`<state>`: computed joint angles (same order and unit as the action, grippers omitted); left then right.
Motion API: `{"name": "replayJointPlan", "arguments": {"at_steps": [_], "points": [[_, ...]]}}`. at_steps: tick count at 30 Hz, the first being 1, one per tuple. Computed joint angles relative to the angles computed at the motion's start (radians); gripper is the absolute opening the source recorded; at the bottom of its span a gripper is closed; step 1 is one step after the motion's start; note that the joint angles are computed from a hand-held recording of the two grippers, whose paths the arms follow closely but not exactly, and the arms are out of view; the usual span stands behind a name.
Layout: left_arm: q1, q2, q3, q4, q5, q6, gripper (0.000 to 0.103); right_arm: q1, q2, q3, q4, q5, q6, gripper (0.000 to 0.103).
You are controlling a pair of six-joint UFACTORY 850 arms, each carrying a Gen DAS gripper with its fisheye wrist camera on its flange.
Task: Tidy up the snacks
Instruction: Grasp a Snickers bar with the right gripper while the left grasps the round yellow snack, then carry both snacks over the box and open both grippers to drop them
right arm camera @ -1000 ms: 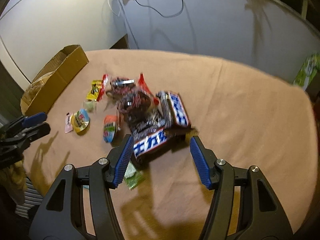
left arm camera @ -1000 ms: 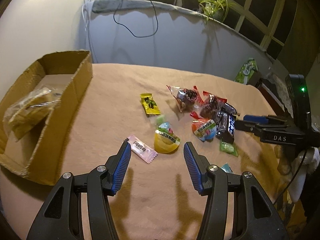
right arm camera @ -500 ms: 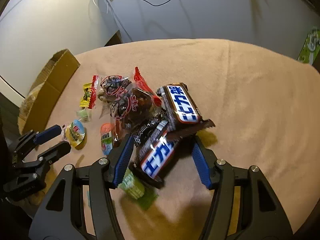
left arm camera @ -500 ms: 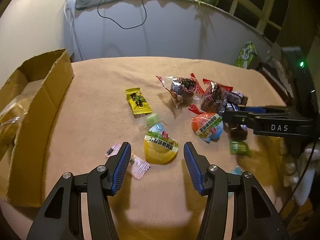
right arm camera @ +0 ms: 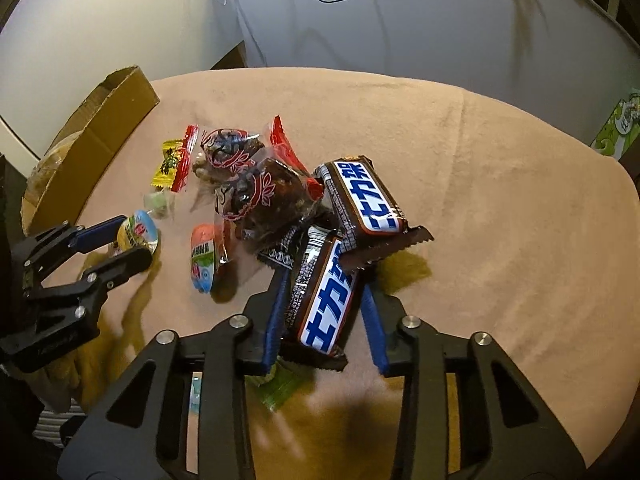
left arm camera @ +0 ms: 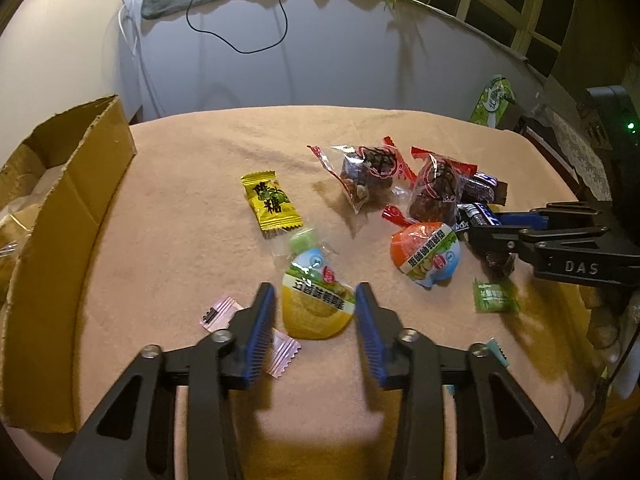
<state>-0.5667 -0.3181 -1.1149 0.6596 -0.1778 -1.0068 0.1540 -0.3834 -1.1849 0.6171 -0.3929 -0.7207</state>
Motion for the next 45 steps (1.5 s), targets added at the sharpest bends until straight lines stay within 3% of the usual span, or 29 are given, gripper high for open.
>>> {"name": "replayJointPlan", "arguments": {"at_steps": [4, 13, 17, 22, 31, 36, 45], "points": [[0.002, -0.001, -0.001, 0.005, 0.006, -0.006, 0.022, -0.012, 0.004, 0.005, 0.047, -0.021, -0.044, 0.034], [-0.007, -0.004, 0.001, 0.091, 0.001, -0.072, 0.023, -0.031, 0.024, 0.035, 0.129, -0.037, -0.112, 0.032], [-0.020, -0.012, -0.007, 0.141, -0.016, -0.103, 0.028, -0.029, 0.032, 0.046, 0.105, -0.027, -0.108, 0.032], [-0.018, -0.006, 0.002, 0.190, -0.009, -0.154, 0.023, -0.005, 0.032, 0.048, 0.042, 0.013, -0.066, 0.032], [-0.004, 0.049, 0.054, 0.215, 0.052, -0.225, 0.021, -0.040, 0.079, 0.098, 0.244, -0.009, -0.223, 0.030], [-0.004, 0.088, 0.082, 0.395, 0.074, -0.423, 0.021, -0.047, 0.123, 0.123, 0.305, -0.015, -0.275, 0.030], [0.026, 0.205, 0.170, 1.019, 0.074, -1.078, 0.021, -0.021, 0.200, 0.145, 0.395, -0.044, -0.366, 0.030]]}}
